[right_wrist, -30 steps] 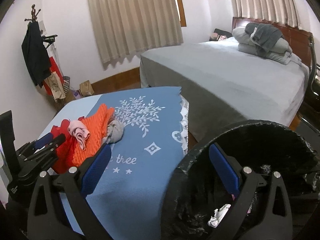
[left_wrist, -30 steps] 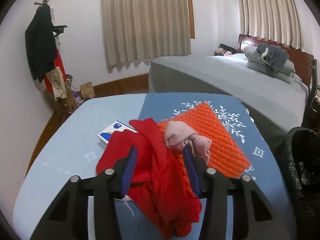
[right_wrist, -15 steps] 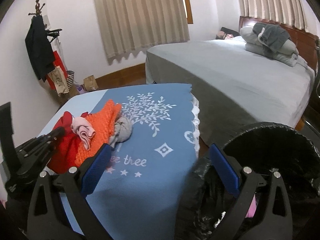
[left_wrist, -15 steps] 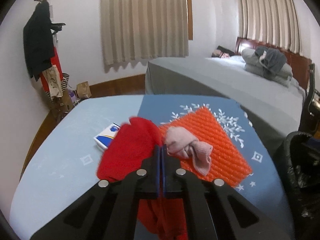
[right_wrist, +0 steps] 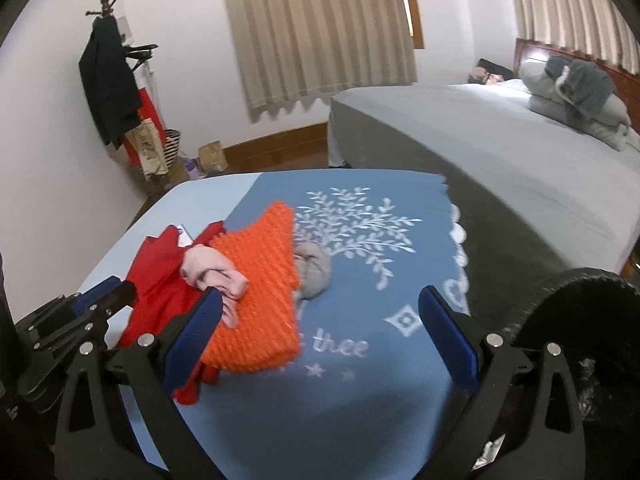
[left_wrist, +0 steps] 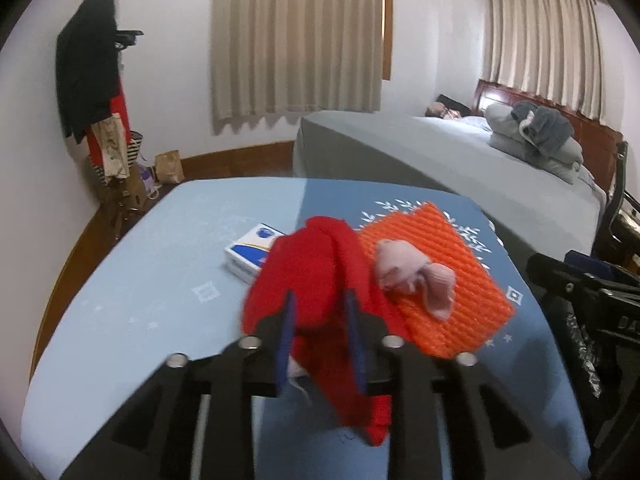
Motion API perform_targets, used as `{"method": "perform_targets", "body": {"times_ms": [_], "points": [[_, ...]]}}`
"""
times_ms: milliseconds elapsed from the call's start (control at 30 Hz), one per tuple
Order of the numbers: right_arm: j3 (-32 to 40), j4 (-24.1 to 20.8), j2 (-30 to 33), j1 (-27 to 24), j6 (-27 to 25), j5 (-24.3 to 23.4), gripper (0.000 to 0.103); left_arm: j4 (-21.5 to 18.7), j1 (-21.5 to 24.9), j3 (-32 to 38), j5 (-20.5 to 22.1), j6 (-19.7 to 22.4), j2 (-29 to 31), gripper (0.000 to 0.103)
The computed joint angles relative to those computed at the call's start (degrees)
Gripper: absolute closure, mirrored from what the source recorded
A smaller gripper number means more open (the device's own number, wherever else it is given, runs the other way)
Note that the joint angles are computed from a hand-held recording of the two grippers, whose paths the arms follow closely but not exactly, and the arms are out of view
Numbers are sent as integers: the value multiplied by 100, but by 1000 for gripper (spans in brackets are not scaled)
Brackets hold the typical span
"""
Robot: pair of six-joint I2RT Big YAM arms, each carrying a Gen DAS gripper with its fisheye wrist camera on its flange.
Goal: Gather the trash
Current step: 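Grasp the red cloth with the left gripper while the right gripper grasps the pink sock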
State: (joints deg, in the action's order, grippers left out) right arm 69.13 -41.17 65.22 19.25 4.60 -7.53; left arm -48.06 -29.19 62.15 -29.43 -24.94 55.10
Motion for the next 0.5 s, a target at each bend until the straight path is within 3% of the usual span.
{"method": "perform_targets", "body": {"times_ms": [133,500], "points": [[130,79,199,206,3,-72,21,25,85,-44,-114,85,-68,73],[388,82,662,713,-126,-200,35,99,482,-244,-202,149,-231,73]]}}
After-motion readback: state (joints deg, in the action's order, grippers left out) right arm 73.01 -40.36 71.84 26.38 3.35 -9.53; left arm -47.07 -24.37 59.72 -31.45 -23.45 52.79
